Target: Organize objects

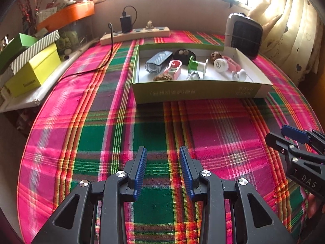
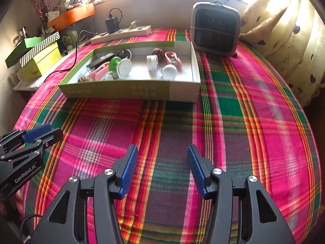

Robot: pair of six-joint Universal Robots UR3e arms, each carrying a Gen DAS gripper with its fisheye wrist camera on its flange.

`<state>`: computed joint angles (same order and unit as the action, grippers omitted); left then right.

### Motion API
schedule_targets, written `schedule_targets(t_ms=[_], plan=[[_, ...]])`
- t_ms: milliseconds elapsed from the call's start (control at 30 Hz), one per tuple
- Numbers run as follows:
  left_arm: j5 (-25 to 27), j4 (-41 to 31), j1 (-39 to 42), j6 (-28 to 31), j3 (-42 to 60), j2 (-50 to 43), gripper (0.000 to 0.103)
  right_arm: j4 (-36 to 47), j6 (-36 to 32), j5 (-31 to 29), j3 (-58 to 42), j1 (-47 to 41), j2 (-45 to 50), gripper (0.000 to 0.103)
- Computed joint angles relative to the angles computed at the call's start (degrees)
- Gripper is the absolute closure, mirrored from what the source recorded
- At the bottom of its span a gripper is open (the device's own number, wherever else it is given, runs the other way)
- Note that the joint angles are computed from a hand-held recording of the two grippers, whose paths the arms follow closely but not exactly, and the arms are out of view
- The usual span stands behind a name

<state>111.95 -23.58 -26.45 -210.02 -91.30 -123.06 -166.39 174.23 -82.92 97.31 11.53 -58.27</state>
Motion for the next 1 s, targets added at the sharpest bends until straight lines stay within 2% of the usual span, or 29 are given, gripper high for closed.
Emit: schedule_targets(t_ms=[233,500,600,733,1000], plan=[[1.84,-0.03,-0.89,-1.49,0.63,-0.75,0.07,-1.53,-0.23,-1.18,1.67,0.53,-0.56,0.047],[2.69,1.12,-1.17,-1.92,0.3,-1.1,0.069,-2.6,0.15,-2.14,2.18,0.68,-0.41,0.038],[2.89,0.9,-1.24,-1.92,0.41,-1.13,0.068,-2.46,0.23,-2.5,1.95,0.78,-0.26,0.037],[3.64,0.02,-1.26,-2.66,0.61,-1.15,0.061,-2.42,0.33,-2.52,1.85,0.81,-0.18,0.036],[3.27,0.3,-1.06,-3.01,0.37,-1.04,0.059,-2.41,0.33,-2.49,1.75,0.79,-0.07,0.036]])
